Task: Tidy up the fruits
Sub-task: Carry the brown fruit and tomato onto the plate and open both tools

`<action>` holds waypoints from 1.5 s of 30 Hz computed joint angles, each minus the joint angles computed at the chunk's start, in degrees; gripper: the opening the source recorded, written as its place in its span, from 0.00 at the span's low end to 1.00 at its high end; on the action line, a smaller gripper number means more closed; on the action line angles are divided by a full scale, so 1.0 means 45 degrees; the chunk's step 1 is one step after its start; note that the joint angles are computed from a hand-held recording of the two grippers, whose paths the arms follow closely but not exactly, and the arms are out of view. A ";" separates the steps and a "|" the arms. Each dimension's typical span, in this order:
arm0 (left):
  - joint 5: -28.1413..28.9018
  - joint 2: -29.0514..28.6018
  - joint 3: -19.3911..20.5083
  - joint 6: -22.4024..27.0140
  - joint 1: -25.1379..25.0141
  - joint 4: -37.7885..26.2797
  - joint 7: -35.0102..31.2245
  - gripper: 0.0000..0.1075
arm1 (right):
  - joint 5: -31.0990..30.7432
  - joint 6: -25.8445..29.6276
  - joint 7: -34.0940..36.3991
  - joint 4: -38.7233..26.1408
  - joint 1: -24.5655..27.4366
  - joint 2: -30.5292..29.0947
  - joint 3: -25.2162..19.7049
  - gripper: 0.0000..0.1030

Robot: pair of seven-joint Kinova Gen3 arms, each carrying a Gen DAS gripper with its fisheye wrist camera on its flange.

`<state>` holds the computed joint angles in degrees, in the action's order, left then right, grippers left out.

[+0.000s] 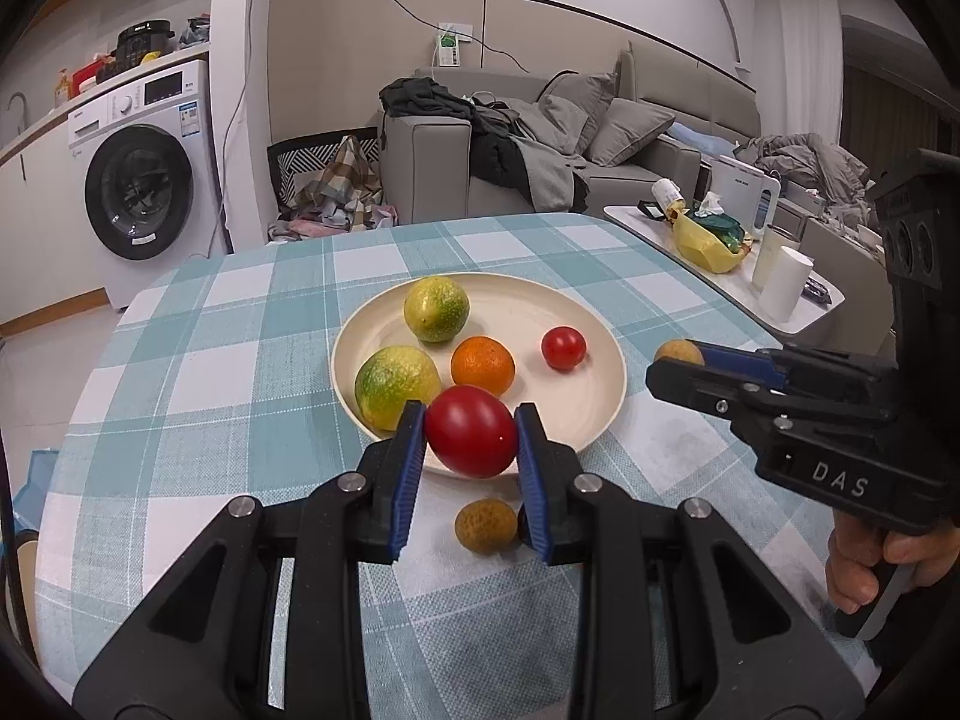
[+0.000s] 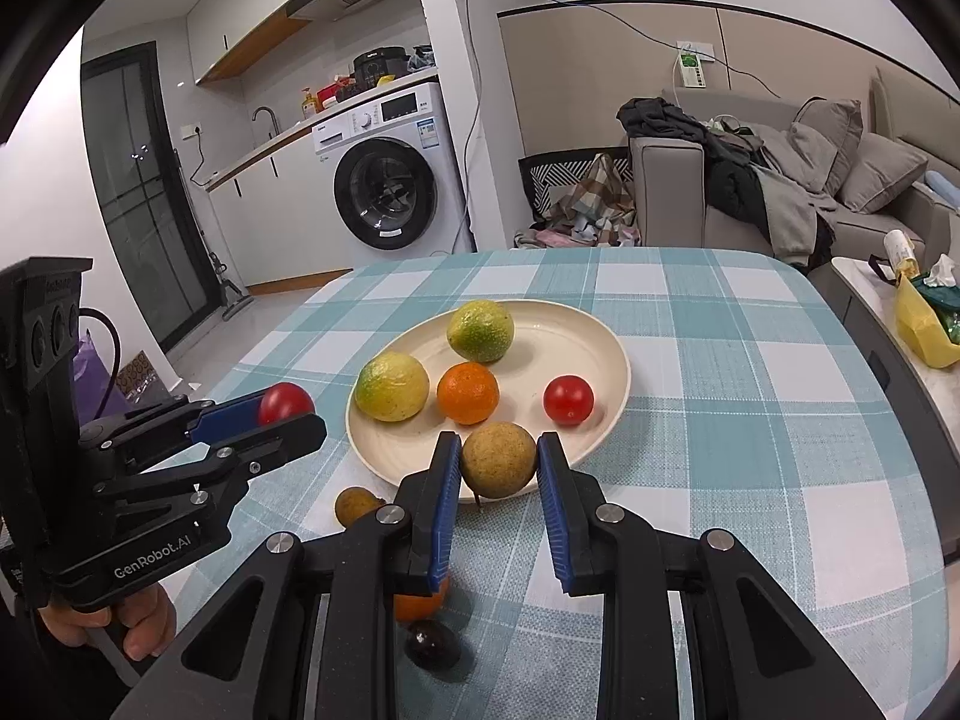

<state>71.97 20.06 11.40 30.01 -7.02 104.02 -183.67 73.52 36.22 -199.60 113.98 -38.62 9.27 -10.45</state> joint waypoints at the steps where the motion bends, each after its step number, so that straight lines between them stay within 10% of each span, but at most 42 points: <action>1: -0.0077 0.0072 -0.0017 -0.0046 0.0071 -0.0088 0.0128 0.25 | 0.0040 -0.0039 -0.0032 -0.0011 0.0019 0.0025 0.0018 0.26; 45: -0.3684 0.1908 0.3011 -0.1619 -0.1214 -0.1452 0.3449 0.25 | -0.1225 -0.1978 0.1076 -0.0659 -0.0001 0.1011 0.1652 0.35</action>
<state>55.39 28.64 24.95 22.72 -12.48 97.49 -168.15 68.01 27.32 -194.76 111.02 -38.63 13.82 -3.02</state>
